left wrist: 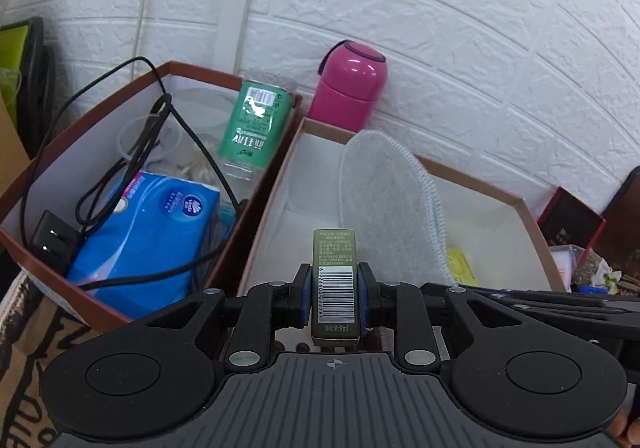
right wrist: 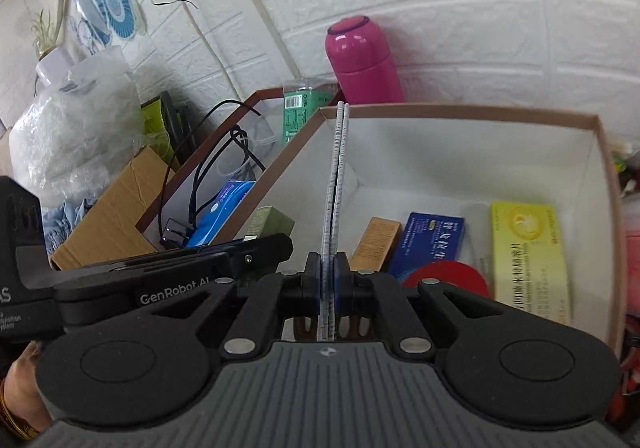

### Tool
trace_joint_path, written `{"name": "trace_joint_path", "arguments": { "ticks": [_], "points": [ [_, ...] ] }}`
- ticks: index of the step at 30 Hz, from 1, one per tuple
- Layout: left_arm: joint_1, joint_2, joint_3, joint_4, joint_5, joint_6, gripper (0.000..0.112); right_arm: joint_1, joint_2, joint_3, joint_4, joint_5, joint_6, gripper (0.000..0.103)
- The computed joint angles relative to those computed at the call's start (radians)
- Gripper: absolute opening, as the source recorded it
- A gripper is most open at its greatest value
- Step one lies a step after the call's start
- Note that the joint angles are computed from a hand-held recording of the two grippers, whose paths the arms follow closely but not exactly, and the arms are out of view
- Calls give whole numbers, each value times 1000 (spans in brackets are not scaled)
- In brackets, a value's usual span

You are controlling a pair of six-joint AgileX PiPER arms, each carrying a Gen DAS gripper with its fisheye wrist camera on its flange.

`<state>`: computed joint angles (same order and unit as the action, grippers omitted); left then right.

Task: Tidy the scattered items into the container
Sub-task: 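Lower the green box and white insole into the cardboard box and open both grippers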

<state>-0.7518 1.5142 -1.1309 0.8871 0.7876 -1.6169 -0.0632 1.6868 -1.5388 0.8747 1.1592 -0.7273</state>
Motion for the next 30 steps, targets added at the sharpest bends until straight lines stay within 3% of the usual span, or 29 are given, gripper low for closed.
{"name": "trace_joint_path", "arguments": {
  "ticks": [1, 3, 4, 5, 7, 10, 16, 22, 30],
  "points": [
    [1, -2, 2, 4, -2, -4, 40, 9, 13, -7, -1, -1, 7, 7],
    [0, -21, 31, 57, -28, -63, 56, 38, 29, -17, -29, -16, 16, 10],
    [12, -42, 60, 82, -83, -90, 64, 61, 24, -13, -73, -47, 21, 14],
    [20, -64, 88, 111, -142, -119, 83, 82, 12, -3, -121, -83, 25, 43],
    [18, -88, 114, 136, -205, -146, 99, 106, -25, 35, -183, -153, 42, 87],
    [-36, -71, 97, 177, -134, -204, 103, 100, -69, 76, -183, -197, -4, 86],
    [-99, -66, 84, 172, -22, -254, 103, 82, -116, 102, -198, -189, -38, 98],
    [-171, -57, 41, 136, 50, -260, 103, 59, -157, 104, -218, -122, -42, 99],
    [-392, 24, -129, 170, 260, -319, 103, -119, -279, 141, -124, 24, -228, 99]
  ]
}}
